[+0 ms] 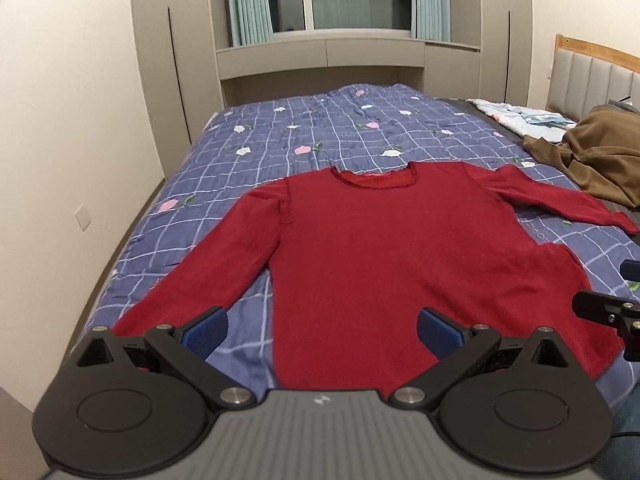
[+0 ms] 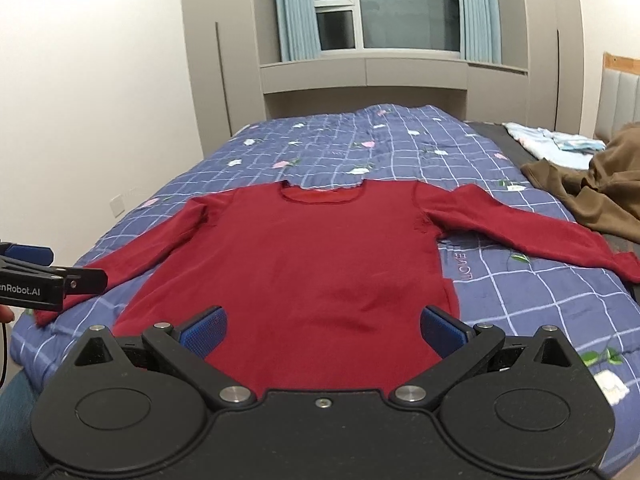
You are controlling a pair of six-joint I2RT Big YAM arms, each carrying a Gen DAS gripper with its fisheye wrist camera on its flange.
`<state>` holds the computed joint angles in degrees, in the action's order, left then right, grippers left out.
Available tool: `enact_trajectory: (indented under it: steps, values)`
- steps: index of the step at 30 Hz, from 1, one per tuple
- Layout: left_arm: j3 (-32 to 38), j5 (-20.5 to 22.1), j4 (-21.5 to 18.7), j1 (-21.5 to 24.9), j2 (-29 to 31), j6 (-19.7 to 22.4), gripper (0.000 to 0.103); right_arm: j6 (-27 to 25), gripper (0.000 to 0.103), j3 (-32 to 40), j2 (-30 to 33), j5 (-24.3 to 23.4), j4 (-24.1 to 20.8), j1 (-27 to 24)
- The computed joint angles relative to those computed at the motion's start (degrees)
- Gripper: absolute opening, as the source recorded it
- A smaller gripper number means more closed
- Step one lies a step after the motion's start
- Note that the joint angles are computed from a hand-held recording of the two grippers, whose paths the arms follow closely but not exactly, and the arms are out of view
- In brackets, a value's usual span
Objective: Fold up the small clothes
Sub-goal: 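Move both grippers down toward the red sweater, then grasp the sweater sleeve cuff with the right gripper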
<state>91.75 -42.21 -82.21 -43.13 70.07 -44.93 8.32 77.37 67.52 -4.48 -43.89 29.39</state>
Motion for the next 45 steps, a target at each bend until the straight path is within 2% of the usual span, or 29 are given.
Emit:
enact_trajectory:
  steps: [6,11,12,15,16,19,21,22,24,26,29,31,36,39,42,45]
  values:
    - [3.44,6.36,3.75,6.04,4.38,4.94,0.103,-0.29,0.103,5.68,6.78,-0.55,-2.8,-3.24]
    - [7.3,10.52,5.74,9.67,8.75,8.4,0.103,-3.95,0.103,10.16,11.65,-2.52,-5.3,-5.62]
    - [8.14,11.02,5.94,10.17,9.7,8.94,0.103,-5.42,0.103,11.16,12.61,-4.44,-6.19,-6.33]
    - [10.08,12.88,6.53,11.74,11.77,10.32,0.103,-12.61,0.103,15.76,16.62,-19.93,-12.42,-10.06]
    - [10.69,13.63,7.0,12.19,12.47,10.85,0.103,-15.99,0.103,17.81,18.22,-23.65,-15.86,-10.96]
    - [11.86,15.37,7.97,13.03,14.08,12.16,0.103,-24.07,0.103,19.98,19.72,-24.9,-19.23,-11.95]
    - [12.38,16.83,8.32,13.65,15.07,12.78,0.103,-29.63,0.103,21.91,21.16,-27.53,-22.17,-13.34]
    - [12.61,17.46,8.45,13.93,15.58,13.05,0.103,-31.39,0.103,23.15,22.11,-27.85,-23.59,-13.96]
    - [13.15,18.28,8.51,14.48,16.56,13.2,0.103,-31.72,0.103,25.4,23.84,-24.72,-24.98,-14.38]
    - [13.66,19.23,8.72,15.27,17.4,13.28,0.103,-29.44,0.103,27.32,25.36,-20.88,-25.06,-14.74]
    - [15.08,20.29,8.77,16.29,19.03,14.09,0.103,-23.06,0.103,30.8,28.14,-14.26,-24.78,-15.0]
    - [16.18,20.66,8.63,16.82,20.2,14.92,0.103,-19.76,0.103,31.2,28.94,-9.32,-23.0,-15.02]
    - [19.67,20.98,8.19,18.01,23.54,16.44,0.103,-14.69,0.103,32.67,31.79,-6.25,-20.1,-16.91]
    - [22.6,21.19,8.51,18.63,26.21,16.94,0.103,-9.25,0.103,30.89,31.69,-2.77,-14.47,-17.48]
    - [26.2,21.76,9.59,19.05,29.4,17.13,0.103,2.44,0.103,26.9,30.92,2.98,-5.26,-18.7]
    - [28.52,22.56,12.38,18.93,31.79,17.47,0.103,13.29,0.103,25.13,31.33,8.12,-1.35,-20.25]
